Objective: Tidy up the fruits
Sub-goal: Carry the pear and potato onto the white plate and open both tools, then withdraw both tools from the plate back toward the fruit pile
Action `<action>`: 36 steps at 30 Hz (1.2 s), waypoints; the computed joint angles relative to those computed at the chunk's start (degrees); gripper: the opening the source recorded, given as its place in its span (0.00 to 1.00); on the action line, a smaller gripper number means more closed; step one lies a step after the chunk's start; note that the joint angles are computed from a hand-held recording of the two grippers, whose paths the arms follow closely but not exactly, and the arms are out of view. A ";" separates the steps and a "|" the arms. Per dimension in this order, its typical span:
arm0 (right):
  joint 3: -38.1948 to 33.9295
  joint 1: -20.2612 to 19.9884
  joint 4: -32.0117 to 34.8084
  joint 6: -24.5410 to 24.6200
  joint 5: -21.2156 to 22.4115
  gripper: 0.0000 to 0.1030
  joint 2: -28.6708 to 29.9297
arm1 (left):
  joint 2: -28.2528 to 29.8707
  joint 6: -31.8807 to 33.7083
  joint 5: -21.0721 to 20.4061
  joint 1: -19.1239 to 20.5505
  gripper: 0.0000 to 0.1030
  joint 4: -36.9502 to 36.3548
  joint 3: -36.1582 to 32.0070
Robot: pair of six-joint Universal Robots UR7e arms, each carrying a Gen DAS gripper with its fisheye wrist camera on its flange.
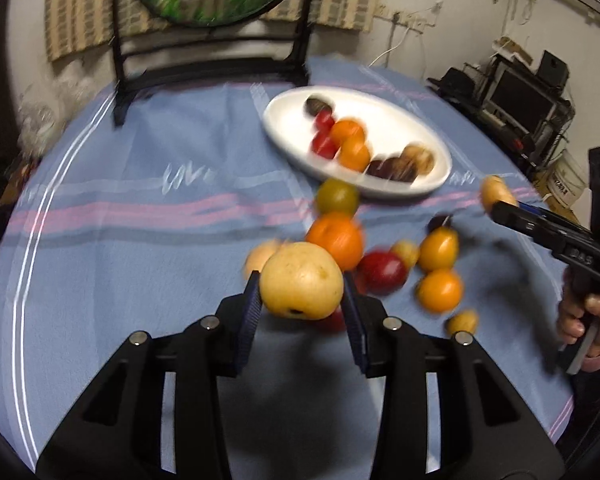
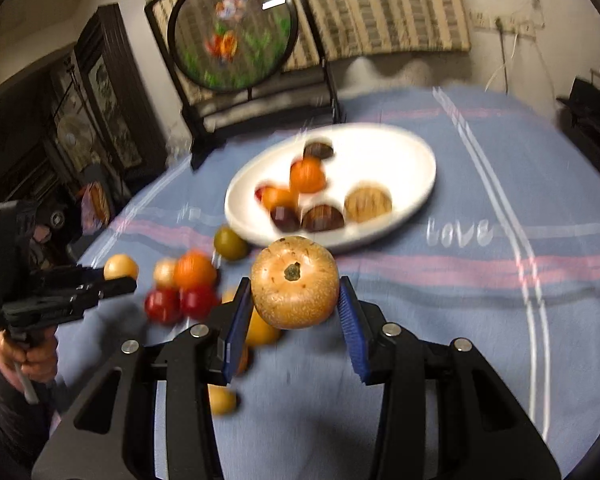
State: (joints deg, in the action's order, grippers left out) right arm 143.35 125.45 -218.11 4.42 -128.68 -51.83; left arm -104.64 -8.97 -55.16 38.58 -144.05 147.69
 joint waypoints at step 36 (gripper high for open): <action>-12.03 -1.69 -5.39 -16.98 -3.27 0.61 7.02 | 25.21 5.85 11.77 -0.04 0.92 -21.33 -10.29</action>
